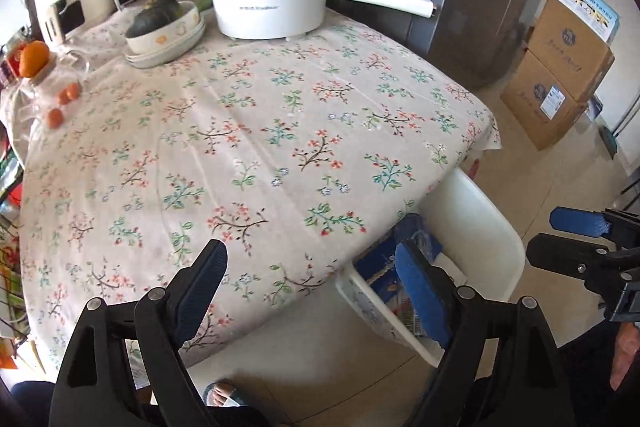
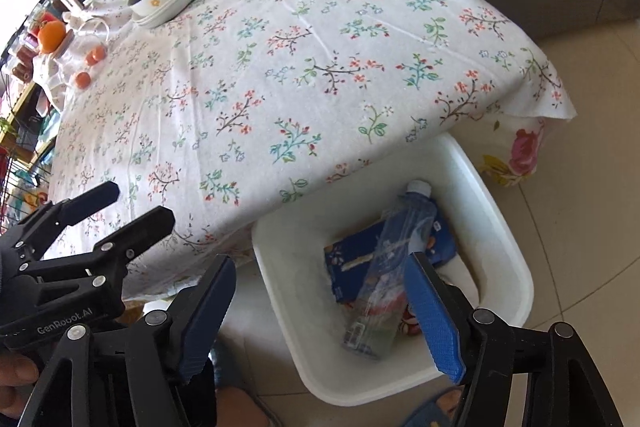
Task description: Collect trash
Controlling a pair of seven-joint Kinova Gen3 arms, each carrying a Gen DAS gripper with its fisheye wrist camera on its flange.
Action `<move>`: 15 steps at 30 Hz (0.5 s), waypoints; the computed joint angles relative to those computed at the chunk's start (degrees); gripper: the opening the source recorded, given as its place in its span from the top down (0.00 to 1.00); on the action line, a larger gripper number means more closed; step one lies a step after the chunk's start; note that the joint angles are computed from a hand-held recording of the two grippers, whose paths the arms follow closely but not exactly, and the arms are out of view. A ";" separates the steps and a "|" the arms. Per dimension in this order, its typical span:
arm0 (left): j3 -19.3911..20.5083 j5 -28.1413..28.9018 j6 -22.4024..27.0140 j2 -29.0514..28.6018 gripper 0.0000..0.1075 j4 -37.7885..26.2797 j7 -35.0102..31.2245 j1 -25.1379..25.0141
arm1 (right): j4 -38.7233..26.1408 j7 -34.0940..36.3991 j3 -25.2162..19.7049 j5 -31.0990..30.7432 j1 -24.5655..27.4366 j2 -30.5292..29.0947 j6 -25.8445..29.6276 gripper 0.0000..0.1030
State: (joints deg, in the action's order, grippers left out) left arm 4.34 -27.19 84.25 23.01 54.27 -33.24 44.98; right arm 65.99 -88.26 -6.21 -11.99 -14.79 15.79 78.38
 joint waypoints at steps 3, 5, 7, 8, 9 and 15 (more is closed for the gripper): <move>-0.69 -3.43 1.28 -1.44 0.18 2.13 3.87 2.65 | 5.03 -1.43 -0.41 0.98 -1.49 -3.40 -4.59 0.20; -0.57 -6.20 2.76 -1.52 0.18 2.59 5.56 4.53 | 9.04 -4.24 -0.56 3.16 -3.15 -5.85 -8.44 0.19; -0.22 -8.06 3.79 -1.74 0.18 3.14 6.97 5.76 | 11.90 -7.24 -0.63 6.40 -5.29 -7.54 -10.80 0.18; -0.07 -8.69 4.41 -1.80 0.18 3.22 8.01 6.35 | 13.13 -7.89 -1.11 6.74 -5.29 -8.18 -11.84 0.18; 0.03 -9.09 4.43 -2.16 0.18 3.82 9.09 6.57 | 14.38 -8.44 -1.21 6.55 -5.33 -8.88 -12.77 0.16; 0.61 -13.50 6.77 -1.37 0.18 3.97 10.97 7.95 | 21.41 -14.96 -2.19 10.22 -6.80 -13.06 -18.29 0.12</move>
State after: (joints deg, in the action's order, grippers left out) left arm 4.95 -40.69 91.02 21.65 58.25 -22.27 52.94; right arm 87.40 -103.22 -8.40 -1.77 -21.59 2.73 60.09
